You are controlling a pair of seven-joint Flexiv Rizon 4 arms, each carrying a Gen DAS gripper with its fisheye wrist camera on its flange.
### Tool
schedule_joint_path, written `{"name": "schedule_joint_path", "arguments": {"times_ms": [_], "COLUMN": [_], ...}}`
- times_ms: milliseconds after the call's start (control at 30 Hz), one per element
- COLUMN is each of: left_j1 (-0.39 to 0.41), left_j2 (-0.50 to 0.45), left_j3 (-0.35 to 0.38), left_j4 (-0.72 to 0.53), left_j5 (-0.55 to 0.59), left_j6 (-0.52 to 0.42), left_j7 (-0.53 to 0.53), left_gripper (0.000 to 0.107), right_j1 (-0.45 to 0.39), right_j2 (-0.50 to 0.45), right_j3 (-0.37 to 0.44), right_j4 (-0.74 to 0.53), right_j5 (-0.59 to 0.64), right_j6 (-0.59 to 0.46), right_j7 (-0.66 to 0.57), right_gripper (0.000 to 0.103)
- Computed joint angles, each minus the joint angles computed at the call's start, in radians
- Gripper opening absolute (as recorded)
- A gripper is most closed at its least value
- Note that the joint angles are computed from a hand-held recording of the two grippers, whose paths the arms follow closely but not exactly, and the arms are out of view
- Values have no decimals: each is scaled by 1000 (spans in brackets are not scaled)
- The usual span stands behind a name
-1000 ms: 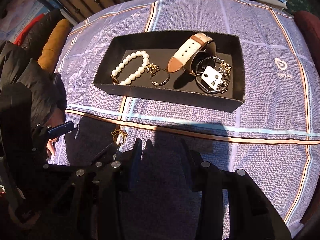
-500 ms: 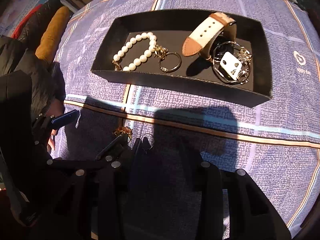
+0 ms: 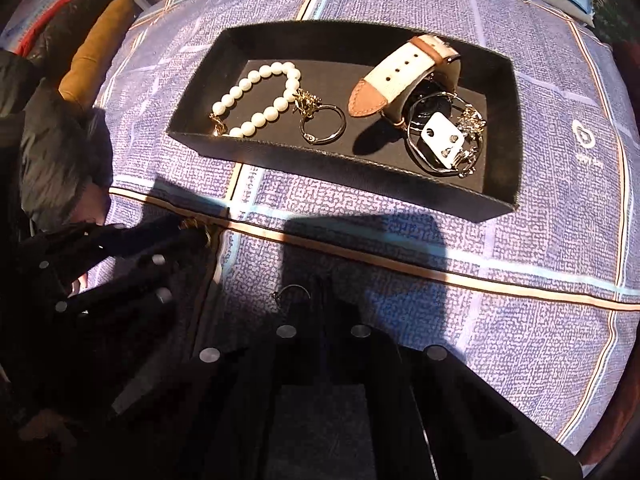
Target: Organize jewelry
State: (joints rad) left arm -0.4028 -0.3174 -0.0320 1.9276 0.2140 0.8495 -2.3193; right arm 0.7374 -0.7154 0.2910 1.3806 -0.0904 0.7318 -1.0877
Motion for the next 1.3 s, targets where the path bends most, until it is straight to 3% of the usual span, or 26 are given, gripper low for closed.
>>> {"name": "schedule_joint_path", "arguments": {"times_ms": [400,867,1300], "left_j1": [1,-13,-24], "left_j2": [44,17,-18], "left_j3": [-5,1,18], "left_j4": [-7,-160,-258], "left_j5": [10,101,142], "left_j6": [-21,-94,-111], "left_j7": [1,-66,-97], "left_gripper": [9,10,9], "right_j1": [-17,-7,2], "right_j2": [29,97,67], "right_j3": [11,-60,-105], "right_j4": [21,85,7], "right_j5": [35,-101,-203], "right_j6": [42,148,161], "right_j7": [1,149,226], "right_gripper": [1,1,1]}}
